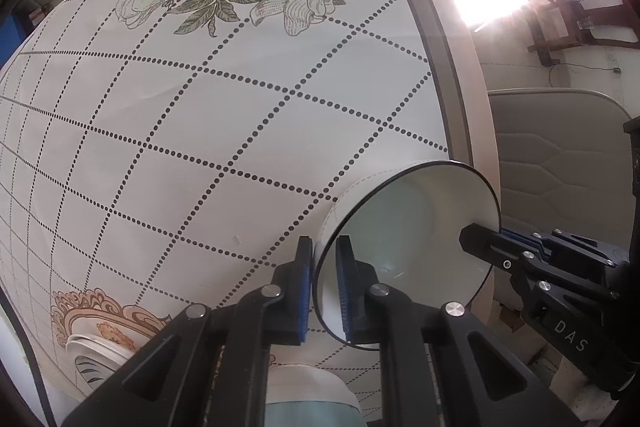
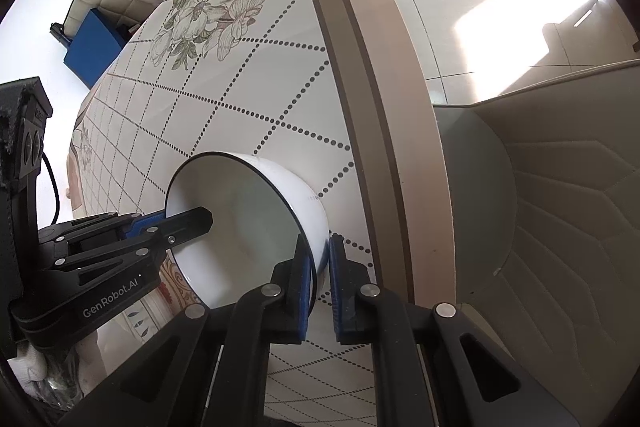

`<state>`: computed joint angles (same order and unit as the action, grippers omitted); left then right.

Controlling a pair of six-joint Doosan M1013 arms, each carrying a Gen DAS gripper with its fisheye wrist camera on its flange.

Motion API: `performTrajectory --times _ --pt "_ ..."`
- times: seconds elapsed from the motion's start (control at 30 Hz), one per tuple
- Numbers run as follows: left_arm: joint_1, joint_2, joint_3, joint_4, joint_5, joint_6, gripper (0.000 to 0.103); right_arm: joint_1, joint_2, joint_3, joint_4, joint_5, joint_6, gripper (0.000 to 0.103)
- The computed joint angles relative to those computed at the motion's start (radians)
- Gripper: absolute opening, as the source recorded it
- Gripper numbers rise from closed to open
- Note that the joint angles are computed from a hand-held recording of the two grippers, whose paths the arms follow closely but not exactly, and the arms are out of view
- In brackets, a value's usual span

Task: Organize plates and bowls
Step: 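Close both grippers on the rim of the remaining white bowl, then carry the white bowl with both grippers and lower it into the bowl stack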

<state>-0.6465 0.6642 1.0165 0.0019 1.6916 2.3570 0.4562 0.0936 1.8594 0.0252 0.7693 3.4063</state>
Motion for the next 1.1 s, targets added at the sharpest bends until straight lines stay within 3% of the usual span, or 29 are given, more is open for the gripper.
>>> performTrajectory --times 0.3,0.57,0.8,1.1 --pt "0.012 -0.008 -0.026 -0.010 0.008 0.013 0.010 0.010 -0.015 -0.007 -0.027 -0.018 0.045 0.009" --pt "0.046 -0.022 -0.068 -0.035 0.032 0.042 0.010 0.031 -0.012 -0.075 -0.071 0.038 0.064 0.010" --pt "0.089 -0.058 -0.065 -0.055 0.041 0.098 0.010 0.082 0.008 -0.164 -0.122 0.101 0.104 0.010" --pt "0.172 -0.091 -0.035 -0.066 0.084 0.137 0.010 0.163 0.084 -0.293 -0.135 0.152 0.136 0.010"
